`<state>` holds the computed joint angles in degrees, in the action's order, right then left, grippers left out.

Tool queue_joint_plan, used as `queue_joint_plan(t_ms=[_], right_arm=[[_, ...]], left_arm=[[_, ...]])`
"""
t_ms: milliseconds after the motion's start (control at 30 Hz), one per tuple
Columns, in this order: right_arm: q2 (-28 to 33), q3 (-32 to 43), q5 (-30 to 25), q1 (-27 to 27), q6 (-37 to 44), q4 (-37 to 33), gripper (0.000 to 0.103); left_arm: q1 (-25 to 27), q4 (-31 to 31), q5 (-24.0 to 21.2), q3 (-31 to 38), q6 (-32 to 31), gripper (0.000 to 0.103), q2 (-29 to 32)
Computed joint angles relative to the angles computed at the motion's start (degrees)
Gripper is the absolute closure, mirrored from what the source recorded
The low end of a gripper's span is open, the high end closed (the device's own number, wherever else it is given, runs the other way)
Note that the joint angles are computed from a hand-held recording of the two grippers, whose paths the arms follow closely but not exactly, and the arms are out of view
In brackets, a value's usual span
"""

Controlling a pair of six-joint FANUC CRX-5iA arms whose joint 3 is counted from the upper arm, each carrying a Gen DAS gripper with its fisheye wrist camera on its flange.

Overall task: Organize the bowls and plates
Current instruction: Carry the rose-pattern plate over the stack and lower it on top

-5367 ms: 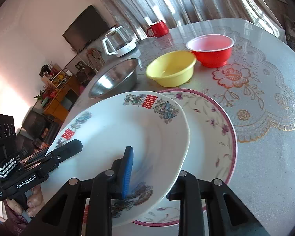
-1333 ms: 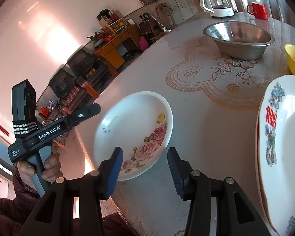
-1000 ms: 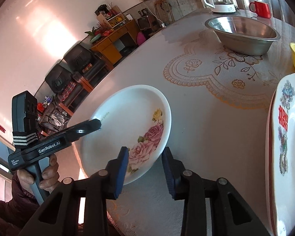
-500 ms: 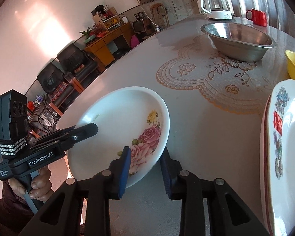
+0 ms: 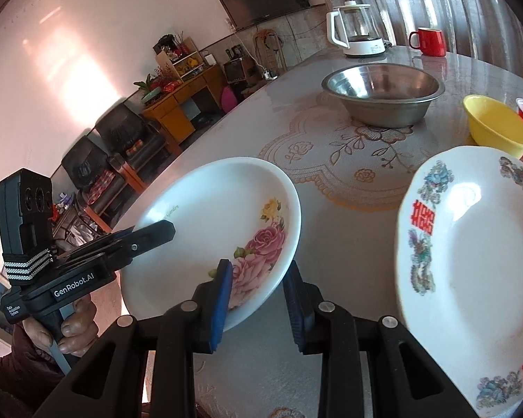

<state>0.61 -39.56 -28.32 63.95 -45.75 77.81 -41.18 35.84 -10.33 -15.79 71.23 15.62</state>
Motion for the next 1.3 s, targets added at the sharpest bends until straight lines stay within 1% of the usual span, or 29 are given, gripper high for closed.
queue_joint_plan(t_ms=[67, 200, 333, 367, 533, 667, 733, 900, 967, 1067, 1133, 1300], right_arm=[[-1.61, -0.78, -2.82, 1.24, -0.53, -1.00, 0.074], [-5.14, -3.55, -8.64, 3.76, -3.45, -2.01, 0.074], [-8.52, -6.11, -15.52, 7.13, -6.17, -4.78, 0.074], [-9.33, -6.69, -17.34, 8.01, -6.63, -5.65, 0.074], [-12.70, -9.15, -25.23, 12.33, -9.44, -10.51, 0.074], [-14.54, -10.70, -29.00, 14.59, -11.86, -13.97, 0.074], [-15.18, -11.22, -30.78, 15.89, -12.66, -15.66, 0.074], [-16.08, -11.90, -33.61, 17.72, -13.77, -18.48, 0.073], [-15.84, -11.32, -34.37, 18.04, -12.81, -20.38, 0.073], [-15.36, -11.02, -35.56, 18.73, -12.48, -22.38, 0.072], [-15.35, -11.05, -35.68, 18.94, -12.54, -23.24, 0.072], [-14.96, -10.53, -37.02, 19.02, -11.39, -24.29, 0.072]], left_arm=[[-1.25, 4.45, 0.48, 0.49, -4.99, 0.074, 0.71], [-3.30, 6.58, -0.50, 4.08, -8.97, 0.074, 2.78], [-5.39, 9.01, -1.74, 8.12, -12.95, 0.074, 5.38], [-5.77, 8.54, -2.33, 9.48, -12.95, 0.074, 6.16], [-7.29, 4.47, -6.58, 17.51, -10.64, 0.074, 10.92], [-7.75, -1.08, -12.28, 24.82, -5.34, 0.074, 15.00], [-8.01, -2.37, -14.44, 27.56, -3.93, 0.074, 16.70], [-8.65, -6.93, -19.19, 33.63, 0.23, 0.072, 20.27], [-8.81, -8.61, -21.13, 35.81, 1.75, 0.071, 21.52], [-9.16, -10.40, -22.09, 37.68, 2.80, 0.070, 22.69], [-9.18, -11.22, -23.60, 39.07, 3.56, 0.069, 23.51], [-9.17, -12.48, -24.80, 39.98, 4.77, 0.067, 24.04]])
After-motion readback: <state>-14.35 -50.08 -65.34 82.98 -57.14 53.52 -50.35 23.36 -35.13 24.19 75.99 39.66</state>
